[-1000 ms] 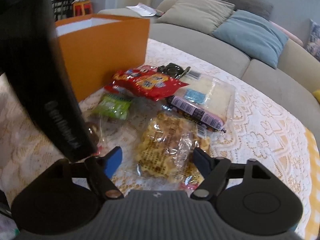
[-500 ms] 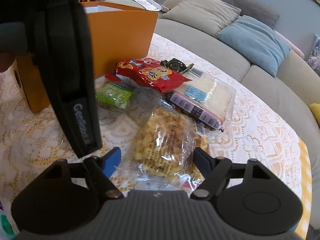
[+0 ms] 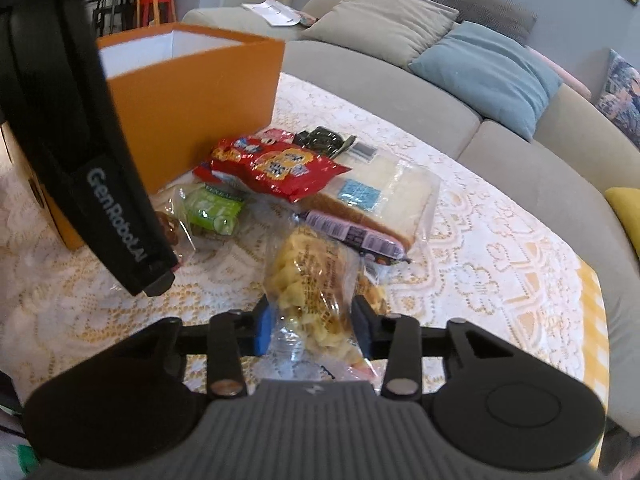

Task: Organize snacks
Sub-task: 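Grasp the wrapped brown pastry with the left gripper while the right gripper grasps the yellow cracker bag, then lower the pastry and cracker bag into the box and open both grippers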

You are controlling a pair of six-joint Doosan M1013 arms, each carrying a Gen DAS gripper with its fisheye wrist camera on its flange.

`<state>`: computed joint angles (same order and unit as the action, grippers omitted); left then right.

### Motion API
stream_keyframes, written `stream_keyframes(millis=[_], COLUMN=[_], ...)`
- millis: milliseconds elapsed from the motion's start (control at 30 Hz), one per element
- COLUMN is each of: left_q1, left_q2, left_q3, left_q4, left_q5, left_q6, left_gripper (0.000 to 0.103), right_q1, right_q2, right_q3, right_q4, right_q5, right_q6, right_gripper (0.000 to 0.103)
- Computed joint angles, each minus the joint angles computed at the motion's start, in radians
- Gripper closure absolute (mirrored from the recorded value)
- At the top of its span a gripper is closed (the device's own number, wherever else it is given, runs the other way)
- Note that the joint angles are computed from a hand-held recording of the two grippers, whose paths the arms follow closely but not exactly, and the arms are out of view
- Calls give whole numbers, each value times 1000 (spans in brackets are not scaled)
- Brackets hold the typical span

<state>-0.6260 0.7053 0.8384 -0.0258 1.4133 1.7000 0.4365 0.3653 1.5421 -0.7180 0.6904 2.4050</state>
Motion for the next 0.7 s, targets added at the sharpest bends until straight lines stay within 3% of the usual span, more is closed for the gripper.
stream_keyframes(millis=[500,700], left_q1=[42,75], left_q2=[-105,-147], left_q3=[85,98], left_q4=[-127,-160], left_q5=[-138,-221], left_q6=[3,22], left_gripper=[56,56], right_q1=[57,75], right_q2=[-37,-38], right_q3=[-64,-108], right_q4=[7,-38], right_q5=[86,71], right_q6=[104,160], right_gripper=[72,72])
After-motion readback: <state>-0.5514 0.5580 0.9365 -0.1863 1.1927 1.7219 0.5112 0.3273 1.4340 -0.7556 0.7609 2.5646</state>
